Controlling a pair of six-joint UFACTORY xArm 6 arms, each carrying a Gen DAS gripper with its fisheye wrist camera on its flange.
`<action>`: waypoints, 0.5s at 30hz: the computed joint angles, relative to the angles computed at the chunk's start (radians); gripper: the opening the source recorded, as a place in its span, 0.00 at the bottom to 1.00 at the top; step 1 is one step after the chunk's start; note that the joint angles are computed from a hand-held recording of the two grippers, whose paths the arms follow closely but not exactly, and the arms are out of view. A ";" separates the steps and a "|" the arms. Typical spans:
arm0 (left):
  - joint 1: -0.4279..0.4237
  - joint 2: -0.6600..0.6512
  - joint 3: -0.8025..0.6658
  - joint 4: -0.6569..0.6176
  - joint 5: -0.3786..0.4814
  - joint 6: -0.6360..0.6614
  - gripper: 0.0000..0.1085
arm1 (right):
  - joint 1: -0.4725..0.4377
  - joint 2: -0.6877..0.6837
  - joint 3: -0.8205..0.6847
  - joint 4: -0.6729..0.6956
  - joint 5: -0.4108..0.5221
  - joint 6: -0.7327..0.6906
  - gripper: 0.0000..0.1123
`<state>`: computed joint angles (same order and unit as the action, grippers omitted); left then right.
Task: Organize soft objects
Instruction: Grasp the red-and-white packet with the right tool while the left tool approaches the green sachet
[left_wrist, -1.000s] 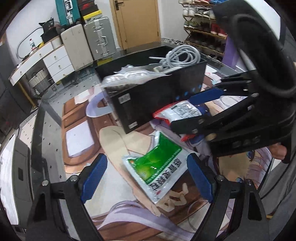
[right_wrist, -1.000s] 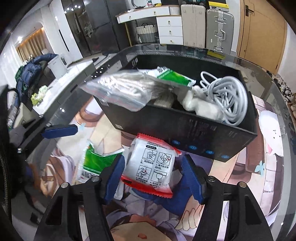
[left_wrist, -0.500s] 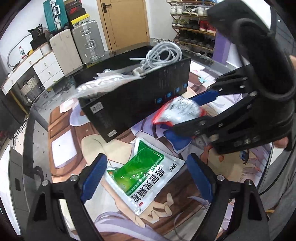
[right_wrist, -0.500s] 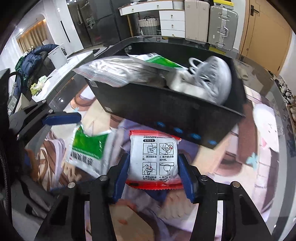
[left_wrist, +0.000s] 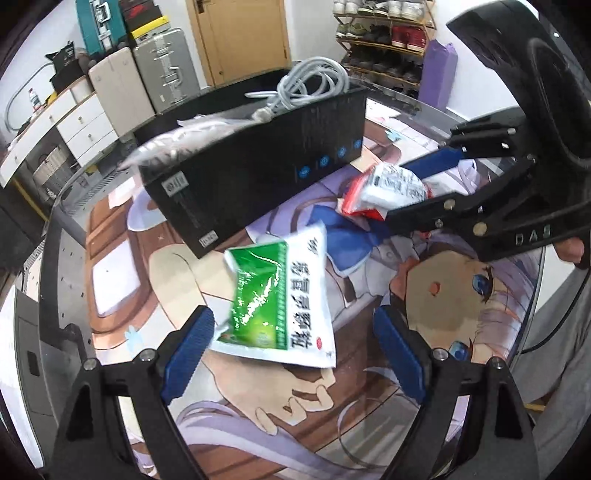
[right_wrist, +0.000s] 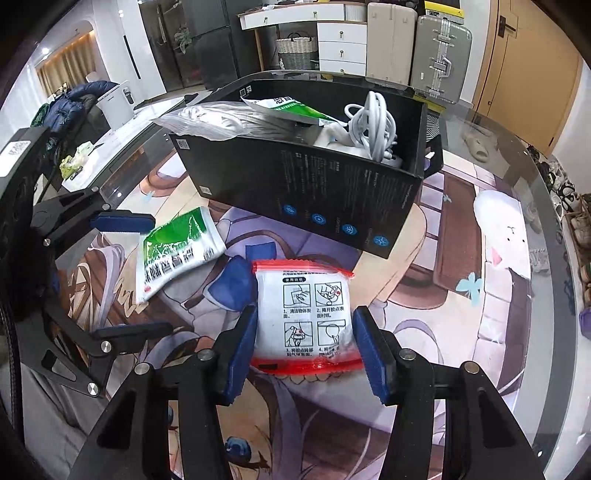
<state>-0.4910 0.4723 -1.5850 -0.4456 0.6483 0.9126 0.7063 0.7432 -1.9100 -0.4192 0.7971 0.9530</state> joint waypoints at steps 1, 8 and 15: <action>0.004 0.006 -0.017 -0.006 0.019 -0.011 0.82 | 0.001 0.003 -0.006 0.000 0.003 0.000 0.48; -0.003 0.077 -0.122 0.061 0.066 -0.083 0.82 | -0.007 0.015 -0.030 0.009 0.018 -0.012 0.48; 0.001 0.144 -0.230 0.088 0.142 -0.189 0.76 | -0.005 0.029 -0.050 0.012 0.026 -0.018 0.48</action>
<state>-0.4904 0.6159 -1.8146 -0.3578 0.7901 0.7239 0.7014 0.7723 -1.9601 -0.4075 0.8227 0.9351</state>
